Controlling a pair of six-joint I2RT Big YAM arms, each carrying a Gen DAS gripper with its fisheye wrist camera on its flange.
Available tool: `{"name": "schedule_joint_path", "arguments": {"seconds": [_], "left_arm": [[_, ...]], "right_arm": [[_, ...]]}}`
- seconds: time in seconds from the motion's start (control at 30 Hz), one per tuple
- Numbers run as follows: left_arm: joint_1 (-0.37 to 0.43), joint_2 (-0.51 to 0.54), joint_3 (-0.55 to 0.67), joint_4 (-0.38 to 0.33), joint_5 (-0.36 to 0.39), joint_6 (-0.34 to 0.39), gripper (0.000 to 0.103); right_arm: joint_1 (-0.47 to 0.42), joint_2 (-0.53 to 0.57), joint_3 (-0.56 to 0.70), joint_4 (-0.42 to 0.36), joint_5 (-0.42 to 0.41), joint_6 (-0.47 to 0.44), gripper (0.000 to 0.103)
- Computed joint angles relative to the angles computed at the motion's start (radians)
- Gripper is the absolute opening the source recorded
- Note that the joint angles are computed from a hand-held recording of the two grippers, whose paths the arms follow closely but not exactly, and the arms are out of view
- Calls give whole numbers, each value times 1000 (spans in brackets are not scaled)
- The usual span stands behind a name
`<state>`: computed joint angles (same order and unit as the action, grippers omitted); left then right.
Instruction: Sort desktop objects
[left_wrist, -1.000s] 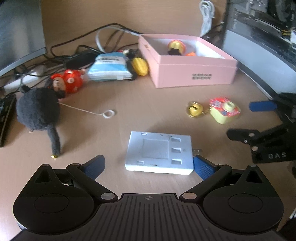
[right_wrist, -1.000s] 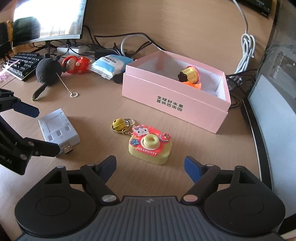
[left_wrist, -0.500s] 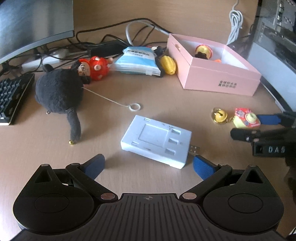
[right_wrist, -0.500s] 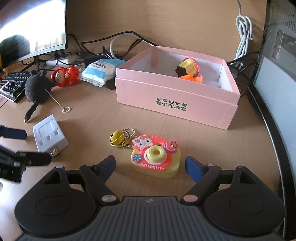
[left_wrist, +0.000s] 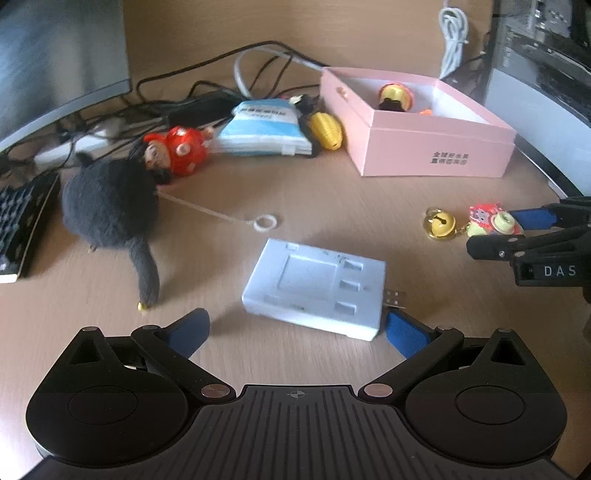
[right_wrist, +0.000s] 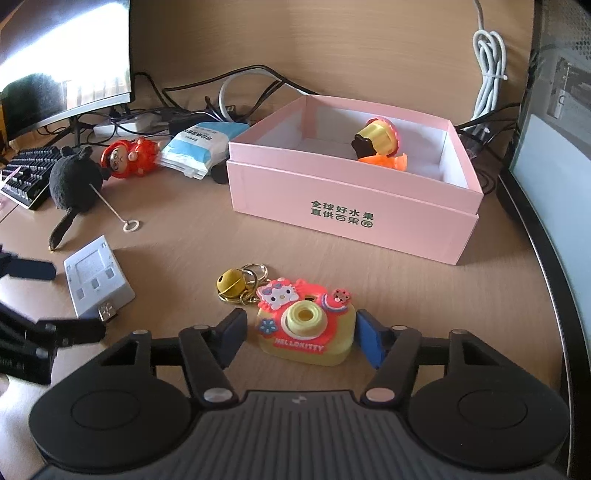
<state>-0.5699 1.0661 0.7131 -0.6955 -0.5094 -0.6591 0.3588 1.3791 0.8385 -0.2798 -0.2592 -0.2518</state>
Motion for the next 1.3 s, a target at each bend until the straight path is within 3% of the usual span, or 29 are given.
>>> {"name": "schedule_joint_path", "arguments": {"seconds": [0.2,0.33,0.57,0.67,0.8,1.0,1.17,1.3], "left_arm": [[33,17,11,35,40,83,103],[37,32,25,55,56,102,84],[25,52,44,48,28,109,82],[-2,36,41,44,15,119,82],[-80,3,39,15,-42,137,82],[-151,-63,73,-36,-108,99,82],[-178,-107,119,42,-199,181,82],[-169,-112,147,126,-198,280,82]], "right_arm": [[-2,-6,-11,10,-1,-6,64],[-1,-6,-12,13,0,-6,65],[3,-5,-13,17,4,0,64],[3,-6,-10,11,6,0,58],[-3,-39,-20,-26,2,-51,58],[-67,-187,-30,-117,-98,-137,57],[-131,-305,1,-115,-181,-147,57],[-179,-379,27,-69,-242,-116,57]]}}
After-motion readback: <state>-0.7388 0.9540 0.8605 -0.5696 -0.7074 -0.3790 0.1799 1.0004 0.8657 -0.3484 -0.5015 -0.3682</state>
